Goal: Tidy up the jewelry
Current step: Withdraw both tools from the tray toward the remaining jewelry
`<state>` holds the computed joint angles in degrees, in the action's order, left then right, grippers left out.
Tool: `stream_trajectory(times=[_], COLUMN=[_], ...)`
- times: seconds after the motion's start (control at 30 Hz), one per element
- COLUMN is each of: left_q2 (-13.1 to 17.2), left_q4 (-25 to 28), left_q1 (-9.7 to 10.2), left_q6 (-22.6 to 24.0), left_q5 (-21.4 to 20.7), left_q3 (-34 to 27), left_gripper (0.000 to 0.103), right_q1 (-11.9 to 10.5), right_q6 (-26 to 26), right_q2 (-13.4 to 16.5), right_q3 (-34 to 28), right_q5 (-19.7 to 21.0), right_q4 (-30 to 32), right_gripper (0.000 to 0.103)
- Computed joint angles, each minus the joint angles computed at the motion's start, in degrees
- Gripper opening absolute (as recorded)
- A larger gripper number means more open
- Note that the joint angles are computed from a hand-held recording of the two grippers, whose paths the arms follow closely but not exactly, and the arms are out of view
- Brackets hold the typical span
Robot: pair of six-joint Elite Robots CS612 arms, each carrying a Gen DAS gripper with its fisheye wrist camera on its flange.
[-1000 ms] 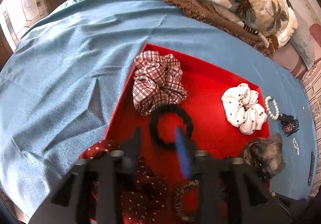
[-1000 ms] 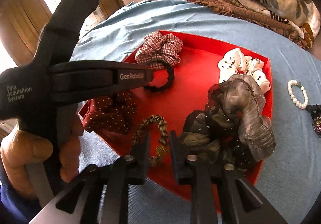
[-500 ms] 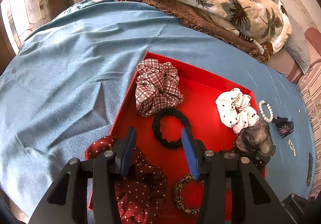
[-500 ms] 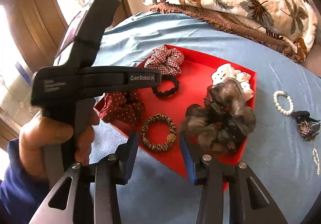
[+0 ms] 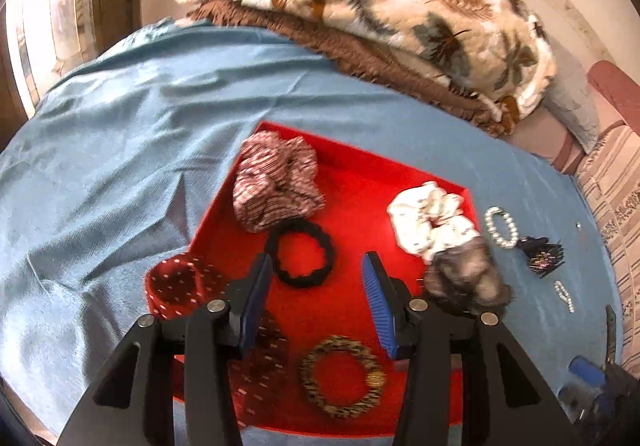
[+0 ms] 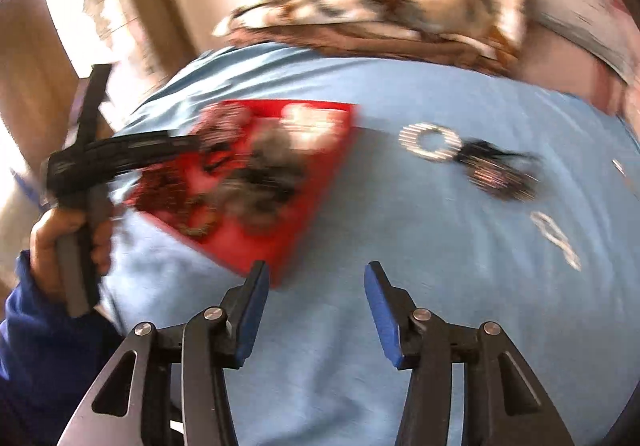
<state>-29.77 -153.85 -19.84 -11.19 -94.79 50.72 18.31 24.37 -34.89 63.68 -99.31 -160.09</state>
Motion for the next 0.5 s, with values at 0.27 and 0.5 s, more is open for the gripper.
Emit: stream_trajectory(times=[0.27,0.5], left_q2=[-4.0,-5.5], left_q4=[-5.5,-3.7], left_q1=[-2.04,-4.2], left_q6=[2.5,5.5], left_q5=[1.0,-1.1], left_q3=[8.0,8.6], left_gripper=[0.046,0.046], right_q1=[-3.7,-6.3], right_q6=[7.5,6.9], right_q2=[-6.0,-5.8], right_q3=[12.0,13.3], right_q5=[-5.3,-5.2], right_q4=[-5.1,-7.6], right_gripper=[0.056,0.058])
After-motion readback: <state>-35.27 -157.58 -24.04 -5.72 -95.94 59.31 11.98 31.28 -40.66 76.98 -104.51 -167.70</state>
